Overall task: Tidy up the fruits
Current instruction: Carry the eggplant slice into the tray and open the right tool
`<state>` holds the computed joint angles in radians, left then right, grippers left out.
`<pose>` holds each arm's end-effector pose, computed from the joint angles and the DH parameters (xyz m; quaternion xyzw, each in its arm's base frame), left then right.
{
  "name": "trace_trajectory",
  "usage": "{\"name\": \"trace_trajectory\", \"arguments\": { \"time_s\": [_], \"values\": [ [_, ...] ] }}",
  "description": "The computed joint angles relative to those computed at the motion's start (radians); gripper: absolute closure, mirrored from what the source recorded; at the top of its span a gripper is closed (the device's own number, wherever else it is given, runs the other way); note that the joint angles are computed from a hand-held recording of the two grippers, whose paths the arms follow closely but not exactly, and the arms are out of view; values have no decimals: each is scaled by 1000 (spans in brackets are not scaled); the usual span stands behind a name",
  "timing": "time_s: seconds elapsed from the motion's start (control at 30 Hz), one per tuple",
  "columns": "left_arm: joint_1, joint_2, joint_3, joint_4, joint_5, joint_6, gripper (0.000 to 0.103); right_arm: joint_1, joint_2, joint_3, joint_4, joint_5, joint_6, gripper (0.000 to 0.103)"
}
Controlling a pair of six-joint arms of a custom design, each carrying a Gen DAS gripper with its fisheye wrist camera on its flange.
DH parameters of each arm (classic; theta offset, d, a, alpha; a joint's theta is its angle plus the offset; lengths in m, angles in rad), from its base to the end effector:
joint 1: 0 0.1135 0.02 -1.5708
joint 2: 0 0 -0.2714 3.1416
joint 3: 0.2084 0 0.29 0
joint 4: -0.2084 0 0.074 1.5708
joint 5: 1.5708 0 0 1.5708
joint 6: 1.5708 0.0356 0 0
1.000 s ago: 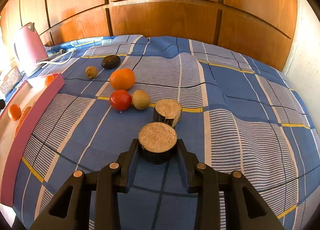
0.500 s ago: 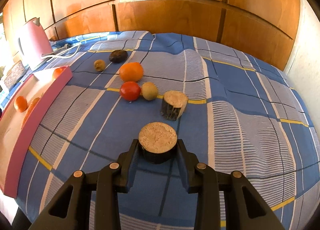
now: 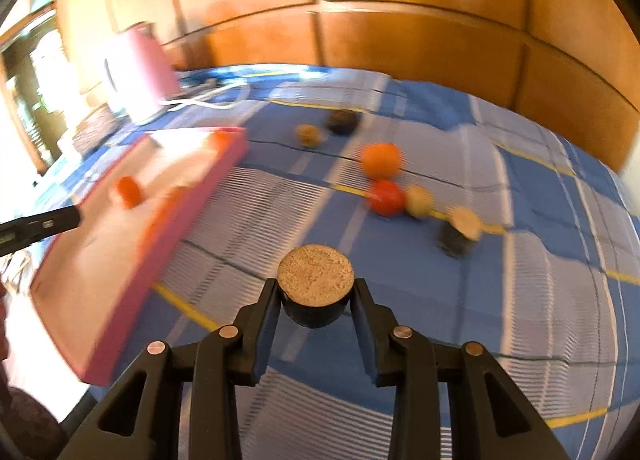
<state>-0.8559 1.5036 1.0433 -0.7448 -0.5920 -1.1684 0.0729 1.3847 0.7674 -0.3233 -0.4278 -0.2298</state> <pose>0.2245 -0.2284 0.2153 -0.1988 0.9209 0.0045 0.3354 0.2967 0.0365 0.1790 -0.2051 0.9086 0.1775 0.3177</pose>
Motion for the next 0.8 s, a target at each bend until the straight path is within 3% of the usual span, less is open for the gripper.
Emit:
{"name": "trace_trajectory", "arguments": {
  "time_s": [0.17, 0.33, 0.6, 0.8],
  "values": [
    [4, -51, -36, -45, -57, -57, 29, 104, -16, 44, -56, -54, -13, 67],
    [10, -105, -89, -78, -86, -118, 29, 242, 26, 108, -80, -77, -7, 67],
    [-4, -169, -140, -69, -87, -129, 29, 424, 163, 182, -28, 31, 74, 67],
    [-23, -155, -128, -44, -88, -102, 29, 430, 140, 147, 2, 54, 89, 63]
  ]
}}
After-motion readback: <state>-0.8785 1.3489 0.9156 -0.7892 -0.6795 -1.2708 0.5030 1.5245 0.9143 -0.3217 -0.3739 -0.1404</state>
